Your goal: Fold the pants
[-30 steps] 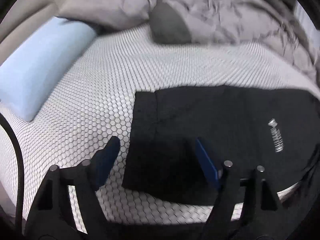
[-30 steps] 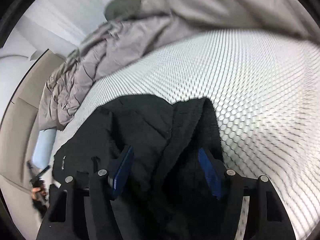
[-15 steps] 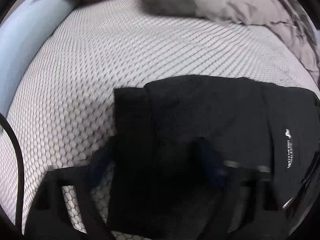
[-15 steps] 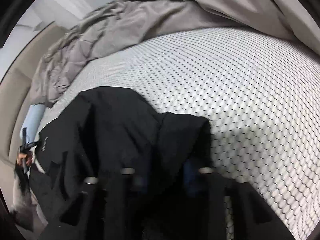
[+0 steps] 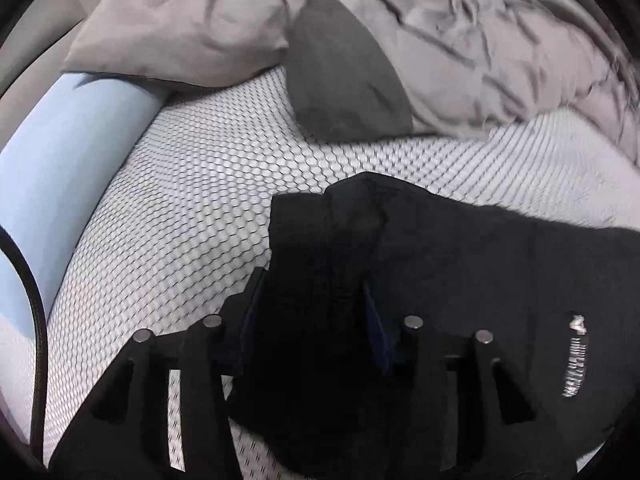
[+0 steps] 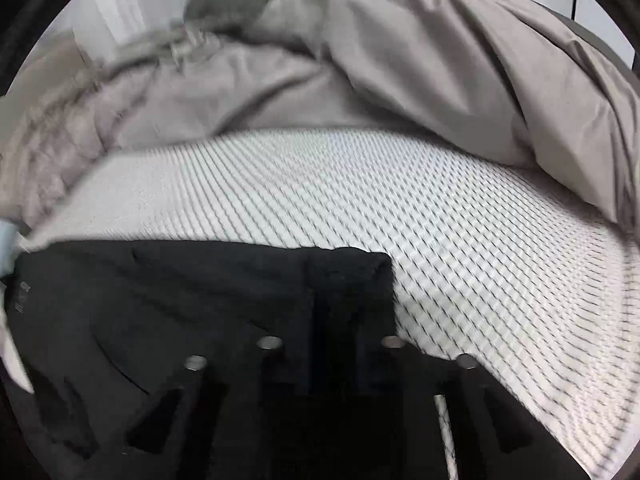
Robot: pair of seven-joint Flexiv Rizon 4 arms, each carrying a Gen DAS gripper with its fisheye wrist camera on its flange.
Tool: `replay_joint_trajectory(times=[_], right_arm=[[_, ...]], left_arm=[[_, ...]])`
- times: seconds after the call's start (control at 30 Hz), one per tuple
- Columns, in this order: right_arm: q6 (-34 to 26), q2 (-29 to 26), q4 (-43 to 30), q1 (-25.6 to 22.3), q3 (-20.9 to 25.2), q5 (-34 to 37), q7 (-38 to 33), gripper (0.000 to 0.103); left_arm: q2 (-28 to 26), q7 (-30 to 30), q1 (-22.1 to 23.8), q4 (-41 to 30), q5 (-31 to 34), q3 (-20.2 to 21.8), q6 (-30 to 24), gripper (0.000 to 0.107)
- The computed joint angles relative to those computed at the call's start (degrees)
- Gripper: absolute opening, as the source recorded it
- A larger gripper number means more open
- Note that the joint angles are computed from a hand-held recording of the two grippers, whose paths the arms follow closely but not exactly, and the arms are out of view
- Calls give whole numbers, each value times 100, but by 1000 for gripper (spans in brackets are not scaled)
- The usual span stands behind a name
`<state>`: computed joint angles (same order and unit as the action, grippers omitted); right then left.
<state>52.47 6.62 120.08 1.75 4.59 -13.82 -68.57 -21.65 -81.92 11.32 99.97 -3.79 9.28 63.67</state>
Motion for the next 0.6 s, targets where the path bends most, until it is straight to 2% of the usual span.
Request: replay_joint_trajectory(times=[0.03,0.07,0.1,0.13,0.17,0.2,0.23,0.27,0.3,0.37,0.4,0.43,0.47,0.53,0.6], right_arm=[[19,251,179,155,-124,-21,-7,45],[114,522,388,424,-364,-86,88,59],[238,895,644,533,-459,-119,242,77],[293,1276,890,482,-412,-204,386,86],[348,1676,1115,271,-198,-272,773,96],[359,2029,1317,219,-124,-321,847,102],[283,2429,1497,159,-19,-193,891,103],[104,2829,1557,-62,237,252,688,103],[-43,3229,1646,-242,468,725,470,103],[-316,3976,1872,-424,800,1434,265,103],[-491,4343,2030,-274,792,1486,438,103],[-584,4555,2166,35,776,1425,773,103],[-766,4852,2300,277,714,1440,927,103],[-943,5177,2447,381,795,1555,1068,103],[-1102,5477,2594,433,846,1693,1276,103]], left_arm=[[304,408,295,441,-508,-315,268,47],[566,825,552,809,-1012,-600,436,56],[832,1219,649,1146,-1525,-703,547,70],[1232,1466,599,1613,-2093,-620,766,79],[1508,1785,676,1935,-2470,-723,910,89],[1835,2329,593,2354,-3212,-704,1198,91],[2235,2833,350,2789,-3880,-499,1406,98],[2635,3073,-5,3161,-4174,-158,1543,102],[2957,3201,-200,3351,-4095,206,1307,102],[3583,3099,-110,3766,-3595,517,937,102],[3873,3126,100,3977,-3514,484,747,102],[4205,3165,245,4171,-3339,637,361,102],[4378,3124,468,4287,-3171,604,-17,102],[4565,3036,643,4475,-2515,788,-476,102],[4491,2801,666,4632,-2340,756,-334,102]])
